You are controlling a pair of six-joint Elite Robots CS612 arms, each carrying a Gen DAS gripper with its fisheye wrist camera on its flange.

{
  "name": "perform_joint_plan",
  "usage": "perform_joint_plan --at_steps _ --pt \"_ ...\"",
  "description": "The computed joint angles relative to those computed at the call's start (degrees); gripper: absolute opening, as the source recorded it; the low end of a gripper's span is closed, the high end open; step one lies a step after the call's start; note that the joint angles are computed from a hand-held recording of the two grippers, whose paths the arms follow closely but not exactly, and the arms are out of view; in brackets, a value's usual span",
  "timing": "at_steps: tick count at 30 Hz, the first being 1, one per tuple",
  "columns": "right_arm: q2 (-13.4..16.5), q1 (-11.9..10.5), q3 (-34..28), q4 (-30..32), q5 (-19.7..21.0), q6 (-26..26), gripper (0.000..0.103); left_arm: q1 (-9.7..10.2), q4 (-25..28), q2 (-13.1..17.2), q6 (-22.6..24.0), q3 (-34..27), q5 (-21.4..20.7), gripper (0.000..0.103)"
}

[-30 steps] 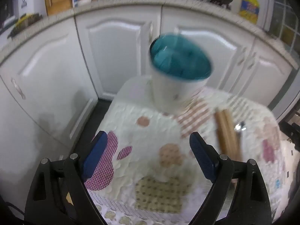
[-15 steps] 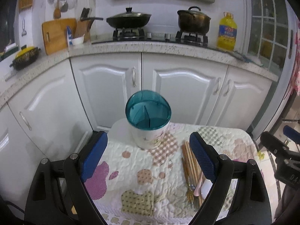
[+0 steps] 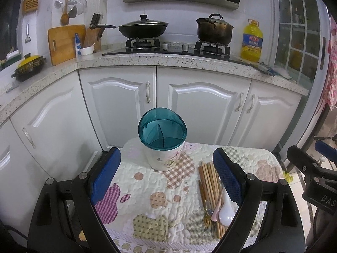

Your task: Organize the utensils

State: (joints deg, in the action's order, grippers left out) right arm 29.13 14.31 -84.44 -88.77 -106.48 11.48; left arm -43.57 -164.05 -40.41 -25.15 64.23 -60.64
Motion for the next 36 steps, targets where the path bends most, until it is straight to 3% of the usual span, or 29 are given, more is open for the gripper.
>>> perform_joint_plan --at_steps 36 --pt "-0.5 -0.2 1.0 -0.6 0.2 -0.7 0.099 -0.04 0.6 0.5 0.2 -0.9 -0.3 0.089"
